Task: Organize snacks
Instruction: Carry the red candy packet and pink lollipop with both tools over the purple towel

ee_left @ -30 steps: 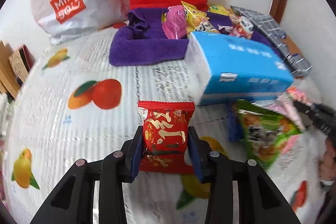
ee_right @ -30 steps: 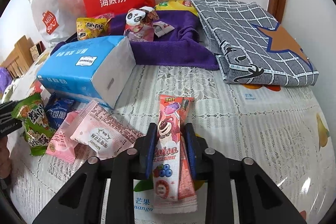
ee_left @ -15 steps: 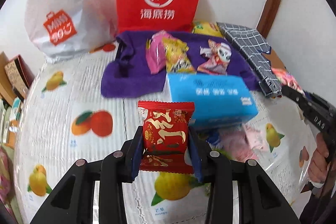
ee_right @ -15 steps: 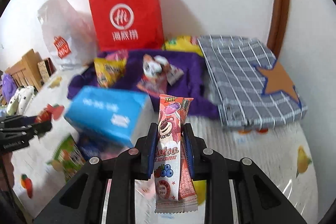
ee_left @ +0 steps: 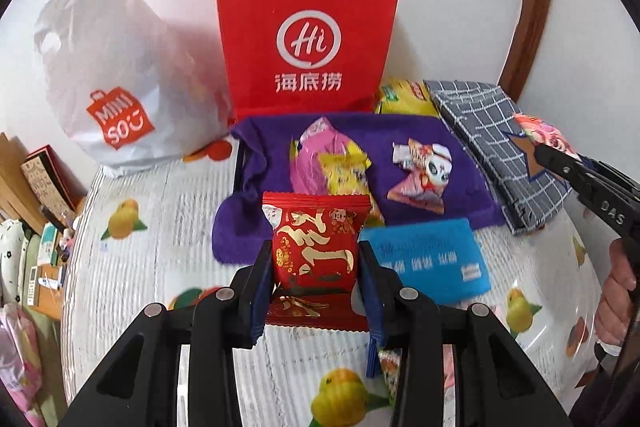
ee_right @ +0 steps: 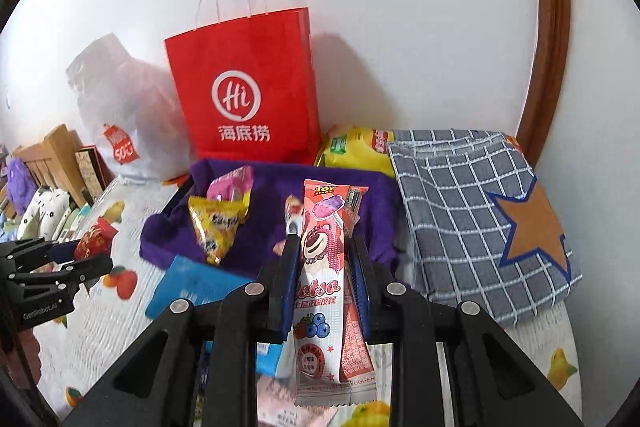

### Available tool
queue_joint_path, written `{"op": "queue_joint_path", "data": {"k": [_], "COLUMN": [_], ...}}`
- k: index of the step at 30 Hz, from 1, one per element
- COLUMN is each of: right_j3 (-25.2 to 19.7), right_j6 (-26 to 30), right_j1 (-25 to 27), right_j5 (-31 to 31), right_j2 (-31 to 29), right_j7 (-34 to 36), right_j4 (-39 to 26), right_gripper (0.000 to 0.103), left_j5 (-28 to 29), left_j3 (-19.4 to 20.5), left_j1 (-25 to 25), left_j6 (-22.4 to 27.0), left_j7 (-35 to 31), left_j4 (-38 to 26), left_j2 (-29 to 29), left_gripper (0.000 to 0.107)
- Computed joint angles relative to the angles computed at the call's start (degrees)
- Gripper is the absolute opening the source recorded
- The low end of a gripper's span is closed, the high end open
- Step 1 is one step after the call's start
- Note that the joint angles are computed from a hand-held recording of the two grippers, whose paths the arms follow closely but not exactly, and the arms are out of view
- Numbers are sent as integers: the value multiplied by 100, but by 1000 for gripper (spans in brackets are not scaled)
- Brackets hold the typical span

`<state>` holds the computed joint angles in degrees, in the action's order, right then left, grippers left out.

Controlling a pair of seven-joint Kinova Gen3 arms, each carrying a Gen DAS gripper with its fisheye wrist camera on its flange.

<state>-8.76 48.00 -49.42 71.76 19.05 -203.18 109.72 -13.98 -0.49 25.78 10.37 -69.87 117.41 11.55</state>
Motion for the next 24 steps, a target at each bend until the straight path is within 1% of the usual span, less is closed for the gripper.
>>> {"op": "queue_joint_path", "data": {"k": [2, 8, 11, 13, 15, 17, 20, 24], "right_j3": [35, 239, 350, 441, 575, 663, 853, 1044], "right_j6": [-75, -421, -634, -701, -755, -905, -1220, -1848], "right_j1": [93, 335, 468, 530, 505, 584, 693, 968], "right_j5": [-34, -89, -229, -370, -359, -462, -581, -922], "right_j2": [49, 230, 326, 427, 506, 583, 685, 850], "right_j7": [135, 592, 958, 1276, 1402, 1571, 1631, 1853], "right_j4": [-108, -484, -737, -953, -1071, -1199, -1275, -1247], "right_gripper": [25, 25, 25, 25, 25, 25, 25, 25], "left_j5": [-30, 152, 250, 382, 582, 693, 691, 782], "left_j3": [-41, 198, 246, 336, 479, 449, 293, 277], "left_j1": [57, -151, -215, -343, -536, -558, -482, -626], "left_j6": [65, 312, 450, 579, 721, 923, 1061, 1166], "left_j7": [55, -136, -225, -331, -486, -496, -396, -453], "left_j4": [-156, -705, -1010, -1247, -1550, -1873, -2227, -2542], "left_j2": [68, 338, 495, 614, 758, 912, 1127, 1493], "left_gripper": [37, 37, 37, 37, 37, 37, 37, 37]}}
